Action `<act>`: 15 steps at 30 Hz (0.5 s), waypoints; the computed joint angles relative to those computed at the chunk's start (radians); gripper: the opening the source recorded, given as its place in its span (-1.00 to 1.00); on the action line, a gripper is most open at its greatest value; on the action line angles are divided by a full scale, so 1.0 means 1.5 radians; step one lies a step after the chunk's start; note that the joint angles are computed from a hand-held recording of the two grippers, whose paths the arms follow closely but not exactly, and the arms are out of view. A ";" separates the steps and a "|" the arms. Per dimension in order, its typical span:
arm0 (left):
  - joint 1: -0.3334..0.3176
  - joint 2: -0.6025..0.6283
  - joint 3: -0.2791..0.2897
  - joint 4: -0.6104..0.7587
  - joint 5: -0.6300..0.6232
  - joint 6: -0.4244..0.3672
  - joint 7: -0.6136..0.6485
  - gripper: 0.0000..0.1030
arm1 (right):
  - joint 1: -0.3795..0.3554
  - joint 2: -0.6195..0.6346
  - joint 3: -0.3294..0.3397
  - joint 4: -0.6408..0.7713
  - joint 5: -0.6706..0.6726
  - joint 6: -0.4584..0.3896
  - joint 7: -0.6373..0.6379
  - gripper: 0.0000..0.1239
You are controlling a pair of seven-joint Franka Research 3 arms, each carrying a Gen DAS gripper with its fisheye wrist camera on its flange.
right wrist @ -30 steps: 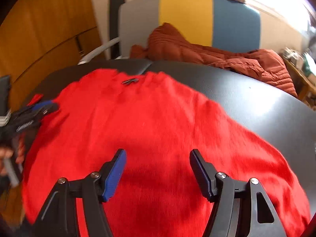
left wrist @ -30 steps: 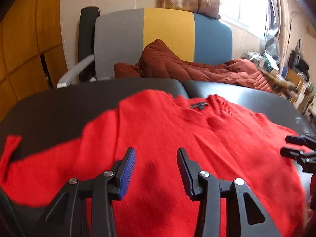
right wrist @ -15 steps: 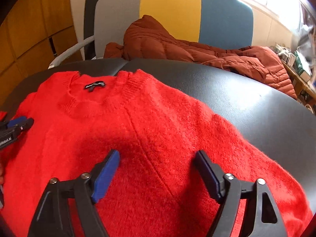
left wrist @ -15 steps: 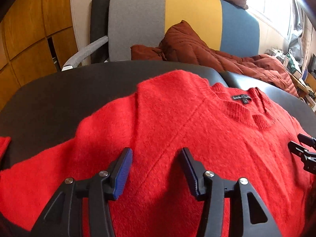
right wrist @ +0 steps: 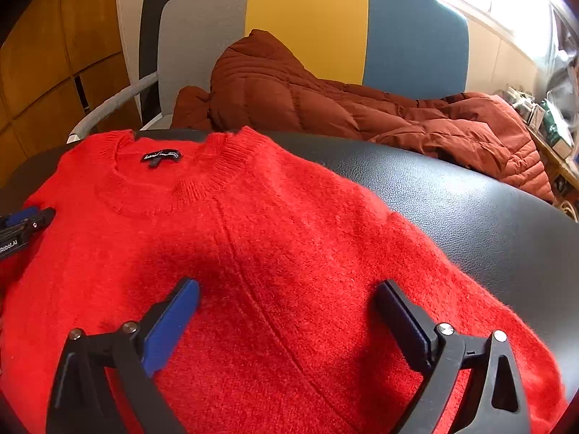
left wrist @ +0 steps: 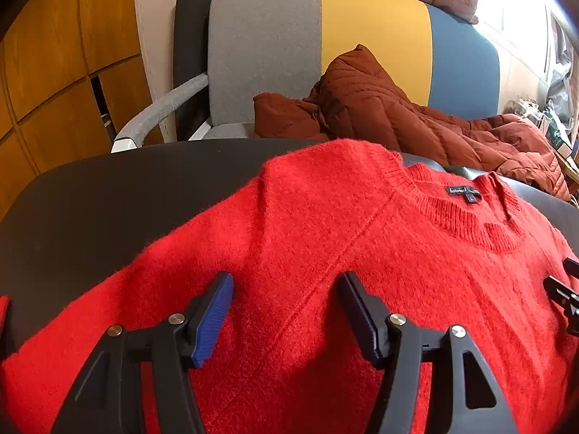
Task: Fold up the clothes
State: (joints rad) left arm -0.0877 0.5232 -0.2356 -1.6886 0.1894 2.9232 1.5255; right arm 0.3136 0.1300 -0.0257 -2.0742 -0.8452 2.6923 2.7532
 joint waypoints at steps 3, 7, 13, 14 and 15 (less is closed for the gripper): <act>-0.005 -0.030 0.025 -0.033 0.002 0.033 -0.040 0.08 | 0.001 0.001 0.000 0.001 -0.001 -0.002 0.002 0.60; -0.034 -0.066 0.108 -0.060 0.046 0.056 -0.143 0.08 | 0.001 0.002 -0.001 0.001 -0.002 0.001 0.005 0.61; -0.095 -0.035 0.255 0.038 0.203 -0.114 -0.320 0.08 | 0.000 0.000 -0.002 -0.004 -0.005 0.011 0.013 0.61; -0.091 -0.026 0.262 0.057 0.213 -0.156 -0.338 0.08 | -0.001 0.000 -0.003 -0.004 -0.005 0.013 0.013 0.61; -0.085 -0.018 0.264 0.074 0.217 -0.200 -0.350 0.08 | -0.001 -0.001 -0.003 -0.005 -0.006 0.014 0.014 0.61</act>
